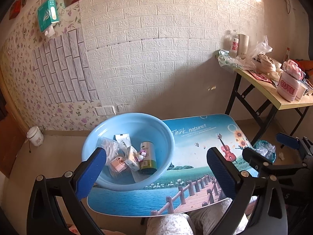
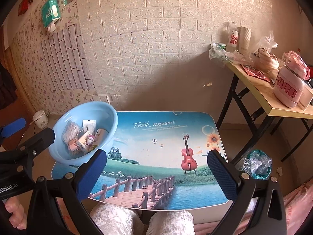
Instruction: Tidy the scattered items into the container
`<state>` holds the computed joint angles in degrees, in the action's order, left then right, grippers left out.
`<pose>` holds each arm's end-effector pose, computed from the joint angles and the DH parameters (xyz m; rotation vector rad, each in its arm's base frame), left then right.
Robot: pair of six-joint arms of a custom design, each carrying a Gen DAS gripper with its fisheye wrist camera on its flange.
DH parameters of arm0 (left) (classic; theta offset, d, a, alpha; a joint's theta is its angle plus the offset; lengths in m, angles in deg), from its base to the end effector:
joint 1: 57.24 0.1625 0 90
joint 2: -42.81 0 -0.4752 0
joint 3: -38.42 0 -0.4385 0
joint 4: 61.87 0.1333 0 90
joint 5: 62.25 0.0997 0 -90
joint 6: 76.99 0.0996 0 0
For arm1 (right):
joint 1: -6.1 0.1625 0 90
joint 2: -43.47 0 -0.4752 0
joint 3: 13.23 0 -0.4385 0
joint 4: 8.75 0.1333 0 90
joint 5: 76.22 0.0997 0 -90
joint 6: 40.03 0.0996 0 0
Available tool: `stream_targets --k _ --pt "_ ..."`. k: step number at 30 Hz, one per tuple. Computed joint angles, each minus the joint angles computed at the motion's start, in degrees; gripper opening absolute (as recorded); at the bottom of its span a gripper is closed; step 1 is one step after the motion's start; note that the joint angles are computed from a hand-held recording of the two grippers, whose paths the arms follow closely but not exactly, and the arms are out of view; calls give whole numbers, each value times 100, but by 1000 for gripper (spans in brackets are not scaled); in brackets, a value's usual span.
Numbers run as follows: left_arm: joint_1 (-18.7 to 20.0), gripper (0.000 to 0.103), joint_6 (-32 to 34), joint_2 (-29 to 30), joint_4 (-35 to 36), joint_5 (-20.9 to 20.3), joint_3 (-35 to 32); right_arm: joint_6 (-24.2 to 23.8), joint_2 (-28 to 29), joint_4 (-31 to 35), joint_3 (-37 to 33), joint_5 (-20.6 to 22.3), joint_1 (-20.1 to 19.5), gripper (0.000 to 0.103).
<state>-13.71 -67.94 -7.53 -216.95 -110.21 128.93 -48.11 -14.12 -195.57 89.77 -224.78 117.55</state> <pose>-0.4132 -0.6684 0.2204 0.9610 2.2740 -0.8178 0.2883 -0.6016 0.2969 -0.0123 -2.0654 1.0835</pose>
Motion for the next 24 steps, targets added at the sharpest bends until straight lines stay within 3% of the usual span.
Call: stream_targets --k 24 --pt "56 103 -149 24 312 -7 -64 232 -144 108 148 -117 -16 103"
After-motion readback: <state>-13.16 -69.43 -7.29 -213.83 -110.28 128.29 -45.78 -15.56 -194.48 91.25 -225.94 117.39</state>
